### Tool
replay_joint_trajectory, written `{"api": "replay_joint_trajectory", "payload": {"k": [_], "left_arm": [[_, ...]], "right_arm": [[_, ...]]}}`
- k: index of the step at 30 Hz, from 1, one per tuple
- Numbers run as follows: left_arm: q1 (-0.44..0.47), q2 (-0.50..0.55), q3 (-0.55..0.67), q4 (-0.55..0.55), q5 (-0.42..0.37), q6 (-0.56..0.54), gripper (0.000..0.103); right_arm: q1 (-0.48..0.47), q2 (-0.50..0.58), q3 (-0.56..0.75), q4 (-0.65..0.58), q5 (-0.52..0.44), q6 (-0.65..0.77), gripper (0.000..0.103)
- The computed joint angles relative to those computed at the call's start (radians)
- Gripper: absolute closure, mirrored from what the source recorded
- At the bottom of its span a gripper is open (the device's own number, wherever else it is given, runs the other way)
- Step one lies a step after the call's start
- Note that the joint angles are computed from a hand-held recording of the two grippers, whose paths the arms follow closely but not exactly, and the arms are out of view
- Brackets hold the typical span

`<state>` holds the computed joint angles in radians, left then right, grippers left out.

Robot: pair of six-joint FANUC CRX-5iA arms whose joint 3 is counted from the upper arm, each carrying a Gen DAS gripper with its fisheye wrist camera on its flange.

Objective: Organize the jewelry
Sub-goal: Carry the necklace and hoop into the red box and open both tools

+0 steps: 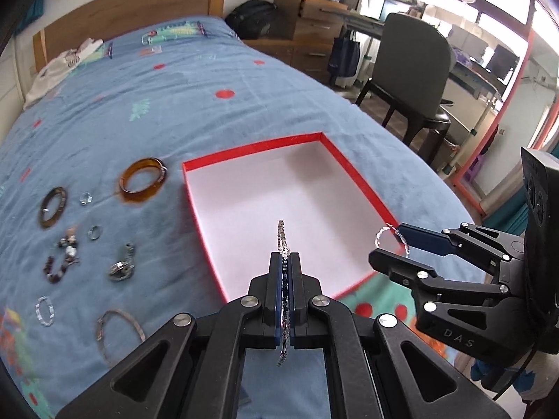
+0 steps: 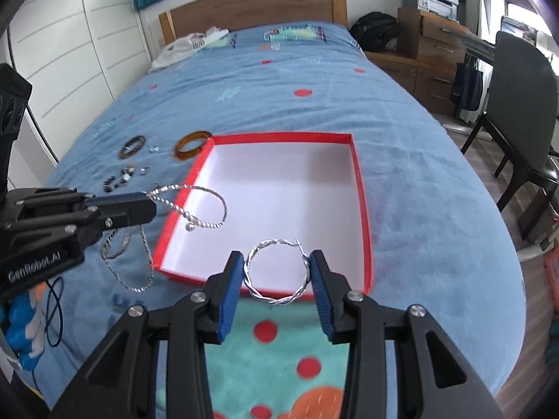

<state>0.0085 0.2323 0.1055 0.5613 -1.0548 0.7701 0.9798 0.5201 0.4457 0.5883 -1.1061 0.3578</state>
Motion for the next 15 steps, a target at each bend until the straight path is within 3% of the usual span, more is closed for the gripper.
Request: {"api": "replay_joint_trajectory", "payload": {"k": [6, 15], "left_arm": [[-0.024, 0.078, 0.052, -0.052, 0.004, 0.05, 0.1], [-0.045, 0.156, 0.113, -0.122, 0.02, 0.13, 0.1]], "right_arm": [[-0.044, 0.074, 0.096, -0.092, -0.045, 0.106, 0.066], [-0.07, 0.109, 0.127, -0.153, -0.066, 0.161, 0.066]]}}
